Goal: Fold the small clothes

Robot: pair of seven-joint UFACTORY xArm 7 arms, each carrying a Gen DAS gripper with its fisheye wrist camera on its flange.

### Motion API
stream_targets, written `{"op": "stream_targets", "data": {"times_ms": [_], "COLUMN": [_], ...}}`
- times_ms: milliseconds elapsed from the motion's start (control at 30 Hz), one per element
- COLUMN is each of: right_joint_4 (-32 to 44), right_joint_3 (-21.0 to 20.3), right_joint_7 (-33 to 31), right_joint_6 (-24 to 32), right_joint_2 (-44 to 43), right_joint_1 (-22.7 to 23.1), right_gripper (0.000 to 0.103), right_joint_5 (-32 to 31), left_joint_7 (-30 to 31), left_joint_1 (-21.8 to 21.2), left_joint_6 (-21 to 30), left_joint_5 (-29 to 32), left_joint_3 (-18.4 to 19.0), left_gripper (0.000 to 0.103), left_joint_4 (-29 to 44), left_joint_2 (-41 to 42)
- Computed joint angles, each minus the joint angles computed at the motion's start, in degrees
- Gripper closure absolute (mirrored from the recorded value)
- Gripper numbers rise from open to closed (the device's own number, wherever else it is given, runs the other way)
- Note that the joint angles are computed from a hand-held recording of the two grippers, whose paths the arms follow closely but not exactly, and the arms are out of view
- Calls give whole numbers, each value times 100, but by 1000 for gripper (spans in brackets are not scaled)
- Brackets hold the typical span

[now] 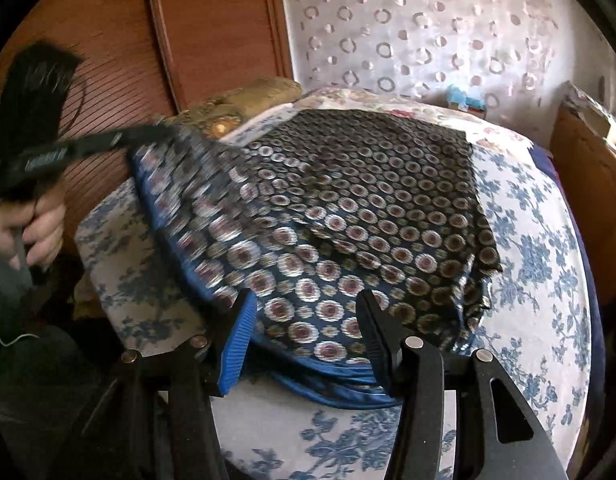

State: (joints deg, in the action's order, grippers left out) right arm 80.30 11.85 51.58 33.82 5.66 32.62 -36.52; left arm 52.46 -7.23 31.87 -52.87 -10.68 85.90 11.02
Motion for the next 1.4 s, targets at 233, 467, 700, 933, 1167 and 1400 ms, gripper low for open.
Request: {"op": "stream_targets", "data": {"times_ms": [233,467,700,933,1167,1400], "right_joint_4": [-71,89,263,463,481,306], "right_joint_3": [36,-23,-110,-258,-400,-320], "right_joint_7": [-41,-50,-330,-635,-575,-1169], "right_joint_6": [19,311,290,344,473,27], "right_joint_2": [-67,143,373,630,649,427], "right_joint_1": [-1,-11,-12,71,130,-232], "right_gripper": [44,44,44,44,81,100], "right_joint_5": [0,86,276,361,107,792], "left_joint_7": [-409,-812,-1169,-1480,-1517,-1651], "left_joint_1": [-30,60,99,173,271,209], "left_joint_6": [-212,-321,-256,-139,-41,-52], "left_joint_5": [341,764,1249,1597,1621,1803], "left_joint_3": [-100,-182,-275,-351,-433,-342], "left_gripper": [101,101,101,101,101,101], "left_joint_4": [540,892,1297,1567,1559,1725], "left_joint_2": [484,806,1200,1488,1498,1487]}}
